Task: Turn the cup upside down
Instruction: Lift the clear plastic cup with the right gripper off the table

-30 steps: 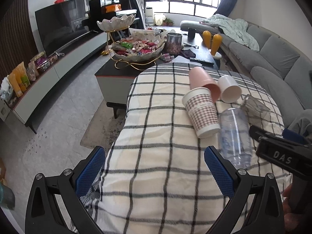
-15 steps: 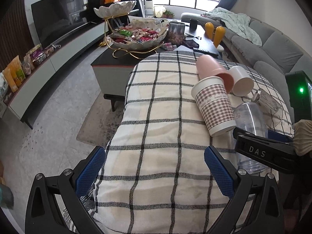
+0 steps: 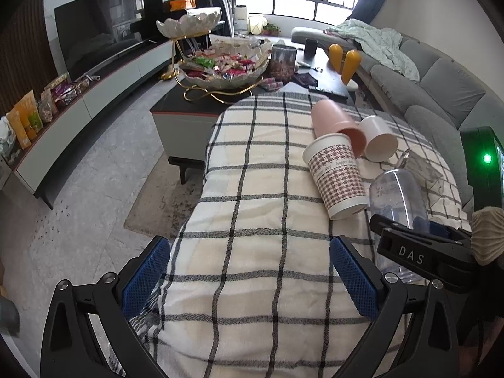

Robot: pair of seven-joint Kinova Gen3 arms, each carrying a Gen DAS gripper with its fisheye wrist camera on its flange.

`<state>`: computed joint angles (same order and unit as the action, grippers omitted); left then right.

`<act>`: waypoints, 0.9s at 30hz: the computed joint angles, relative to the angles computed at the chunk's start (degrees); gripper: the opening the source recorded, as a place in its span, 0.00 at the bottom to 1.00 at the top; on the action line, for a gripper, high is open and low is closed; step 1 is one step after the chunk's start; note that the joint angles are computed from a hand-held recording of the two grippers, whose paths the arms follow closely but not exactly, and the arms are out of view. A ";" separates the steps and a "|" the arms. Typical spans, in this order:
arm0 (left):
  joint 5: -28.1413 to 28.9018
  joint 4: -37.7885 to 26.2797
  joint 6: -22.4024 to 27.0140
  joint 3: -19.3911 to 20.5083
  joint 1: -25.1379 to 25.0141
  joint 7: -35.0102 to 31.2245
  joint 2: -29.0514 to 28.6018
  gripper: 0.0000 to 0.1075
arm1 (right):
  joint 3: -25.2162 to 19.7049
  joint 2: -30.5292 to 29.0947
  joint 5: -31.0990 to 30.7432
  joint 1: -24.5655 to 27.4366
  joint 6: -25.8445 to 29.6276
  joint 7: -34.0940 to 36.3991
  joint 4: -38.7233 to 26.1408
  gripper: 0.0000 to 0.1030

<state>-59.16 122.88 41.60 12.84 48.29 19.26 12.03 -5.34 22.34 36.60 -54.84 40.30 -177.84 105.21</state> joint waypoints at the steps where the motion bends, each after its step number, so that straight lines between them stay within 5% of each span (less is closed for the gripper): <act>1: 0.31 0.08 0.76 0.29 0.48 0.22 -0.55 0.96 | -0.22 -0.65 -0.37 -0.09 -0.04 -0.21 0.42 0.70; 14: 4.41 2.06 14.24 9.36 5.73 3.94 -7.19 0.96 | -4.15 -4.43 -2.36 -4.11 -3.88 -11.21 7.03 0.70; 27: 5.30 5.45 10.29 11.72 5.64 6.94 -8.89 0.96 | -4.35 -2.62 -4.61 -7.16 -3.23 -12.08 7.28 0.70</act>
<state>-53.86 128.33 51.89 24.56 53.92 26.21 3.14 -9.69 19.73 31.98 -62.00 37.07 -189.92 112.49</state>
